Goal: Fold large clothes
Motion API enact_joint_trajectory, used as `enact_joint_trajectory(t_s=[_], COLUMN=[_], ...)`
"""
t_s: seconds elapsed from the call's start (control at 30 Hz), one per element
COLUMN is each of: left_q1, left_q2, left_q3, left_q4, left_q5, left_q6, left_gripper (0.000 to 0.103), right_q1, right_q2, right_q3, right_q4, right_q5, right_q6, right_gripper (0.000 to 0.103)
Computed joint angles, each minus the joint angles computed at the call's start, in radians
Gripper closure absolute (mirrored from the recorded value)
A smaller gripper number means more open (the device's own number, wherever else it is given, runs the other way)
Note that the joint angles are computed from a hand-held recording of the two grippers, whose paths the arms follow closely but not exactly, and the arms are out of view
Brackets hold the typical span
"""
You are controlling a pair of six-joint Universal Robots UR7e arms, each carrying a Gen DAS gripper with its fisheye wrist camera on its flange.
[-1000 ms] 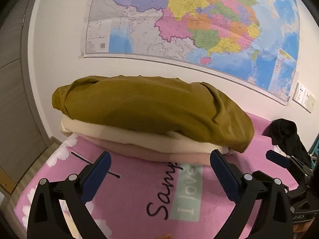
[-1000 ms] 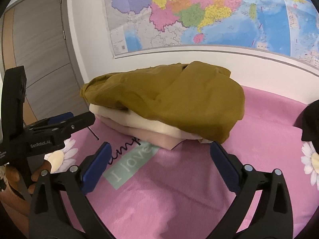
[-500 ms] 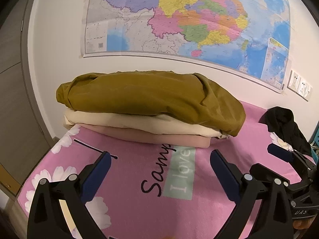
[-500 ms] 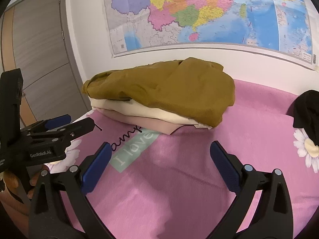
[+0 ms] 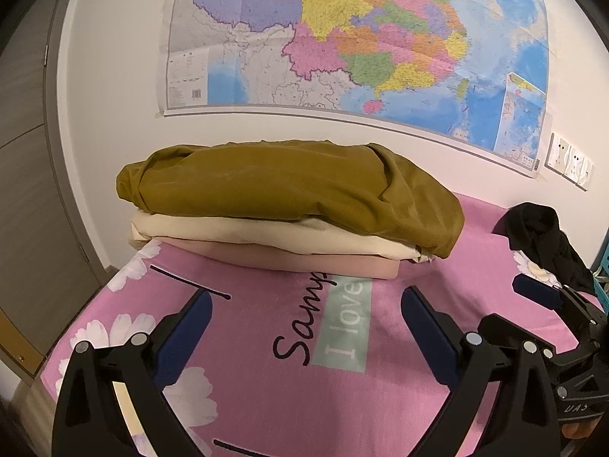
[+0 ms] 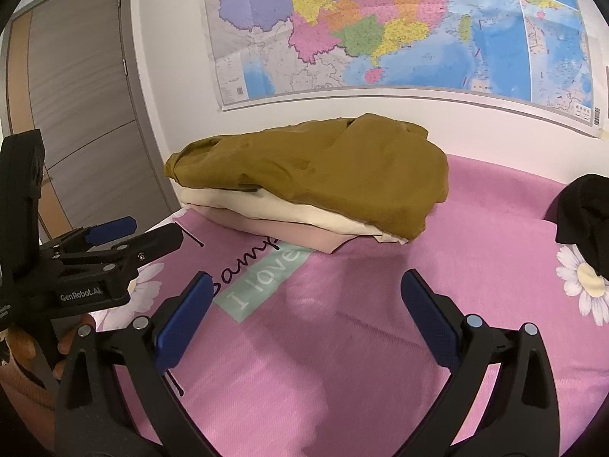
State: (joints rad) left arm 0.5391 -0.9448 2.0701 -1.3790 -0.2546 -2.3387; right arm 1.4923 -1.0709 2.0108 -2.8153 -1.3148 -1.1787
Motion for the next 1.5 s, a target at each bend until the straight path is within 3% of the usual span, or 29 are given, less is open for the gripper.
enact_joint_trajectory(t_s=[0.57,1.5], left_q1=[-0.005,-0.015], left_q2=[-0.002,0.005], left_q3=[0.021,0.014], left_q4=[-0.080,-0.035], left_q5=[-0.011,-0.017], left_q6=[0.069,0.023], left_gripper=[0.007,0.007], right_q1=[-0.008,-0.009], right_q2=[-0.016,-0.031], right_q3=[0.014,0.023], right_q4=[0.005,0.013], right_q5=[0.005,0.009], right_q6=[0.001,0.007], right_gripper=[0.006,0.006])
